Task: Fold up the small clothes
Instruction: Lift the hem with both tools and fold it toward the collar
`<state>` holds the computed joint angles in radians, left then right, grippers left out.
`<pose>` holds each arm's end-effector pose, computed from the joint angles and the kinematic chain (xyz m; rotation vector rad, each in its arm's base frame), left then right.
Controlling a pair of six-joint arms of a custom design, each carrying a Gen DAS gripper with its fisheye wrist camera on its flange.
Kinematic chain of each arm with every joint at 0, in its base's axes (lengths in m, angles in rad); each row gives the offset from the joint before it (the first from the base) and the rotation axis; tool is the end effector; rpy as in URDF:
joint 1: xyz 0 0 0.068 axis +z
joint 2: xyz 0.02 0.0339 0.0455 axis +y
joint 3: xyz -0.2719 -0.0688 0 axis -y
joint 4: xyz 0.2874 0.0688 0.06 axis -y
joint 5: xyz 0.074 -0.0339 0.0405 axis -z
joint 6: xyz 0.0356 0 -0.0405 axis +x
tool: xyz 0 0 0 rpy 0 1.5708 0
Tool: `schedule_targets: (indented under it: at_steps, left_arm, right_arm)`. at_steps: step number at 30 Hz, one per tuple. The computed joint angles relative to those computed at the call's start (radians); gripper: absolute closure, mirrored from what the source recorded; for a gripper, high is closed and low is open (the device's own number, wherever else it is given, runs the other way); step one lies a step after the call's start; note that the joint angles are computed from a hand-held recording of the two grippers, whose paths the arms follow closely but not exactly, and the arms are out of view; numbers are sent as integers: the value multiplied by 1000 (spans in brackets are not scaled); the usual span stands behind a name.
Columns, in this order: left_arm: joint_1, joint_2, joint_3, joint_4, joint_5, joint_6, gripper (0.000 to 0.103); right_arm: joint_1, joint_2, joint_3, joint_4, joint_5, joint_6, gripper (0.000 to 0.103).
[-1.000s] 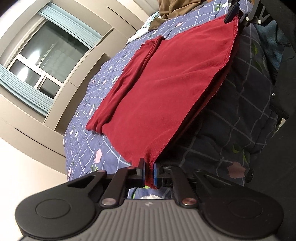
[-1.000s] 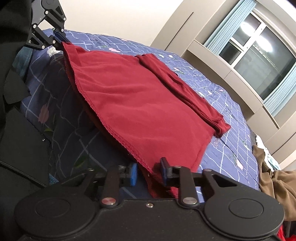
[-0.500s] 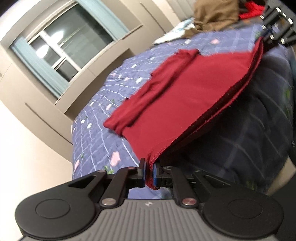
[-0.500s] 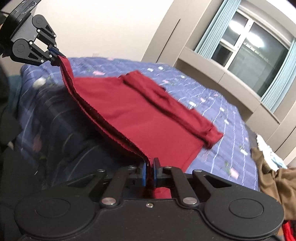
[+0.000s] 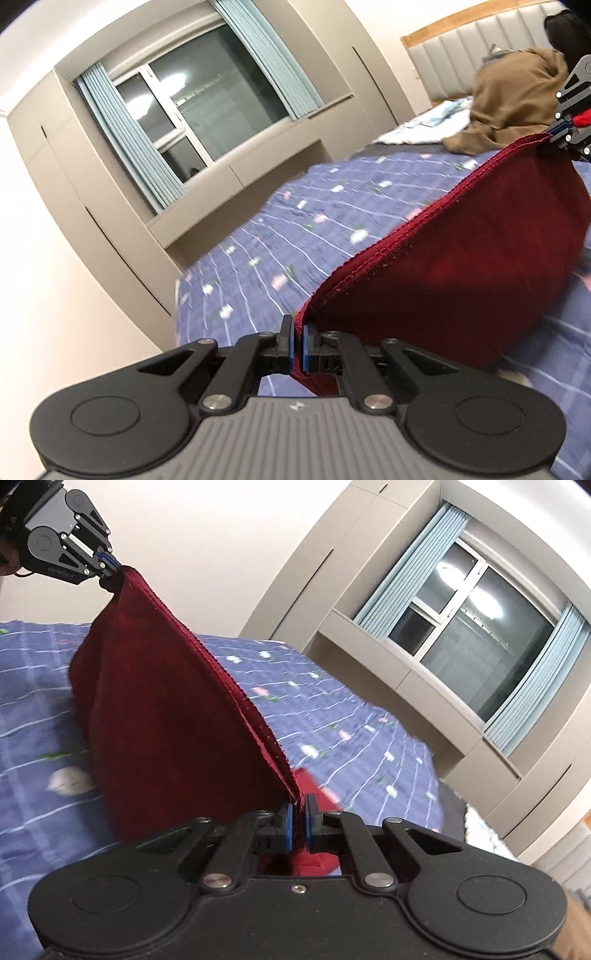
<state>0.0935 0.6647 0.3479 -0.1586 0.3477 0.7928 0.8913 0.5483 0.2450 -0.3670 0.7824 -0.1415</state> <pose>0.1936 0.0060 0.1995 0.8909 1.8148 0.2068 0.1188 0.1071 0.1650 -0.6449 1.9485 -0.4163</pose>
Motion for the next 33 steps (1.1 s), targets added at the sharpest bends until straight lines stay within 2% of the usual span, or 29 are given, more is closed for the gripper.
schedule_targets:
  at_steps: [2, 5, 9, 13, 19, 23, 29, 33]
  left_arm:
    - [-46, 139, 52, 106, -52, -14, 99]
    - [-94, 320, 146, 189, -111, -41, 99]
    - [-145, 544, 286, 236, -187, -61, 99]
    - [-183, 791, 468, 245, -251, -72, 99]
    - [-217, 1119, 740, 203, -315, -116, 99]
    - [-224, 1332, 950, 101, -330, -179, 99]
    - [-221, 1558, 1162, 6, -348, -231, 99]
    - [-226, 1636, 1222, -9, -358, -255, 98]
  right_arm:
    - [-139, 64, 15, 128, -103, -131, 97]
    - [-322, 228, 68, 302, -252, -264, 97]
    - [-476, 507, 161, 508, -362, -400, 97]
    - [-592, 764, 275, 642, -439, -450, 98]
    - [-697, 1114, 496, 697, -508, -460, 97]
    - [-735, 1319, 652, 665, -526, -427, 97]
    - [-764, 1525, 820, 617, -551, -383, 97]
    - [-767, 1609, 877, 625, -555, -361, 97]
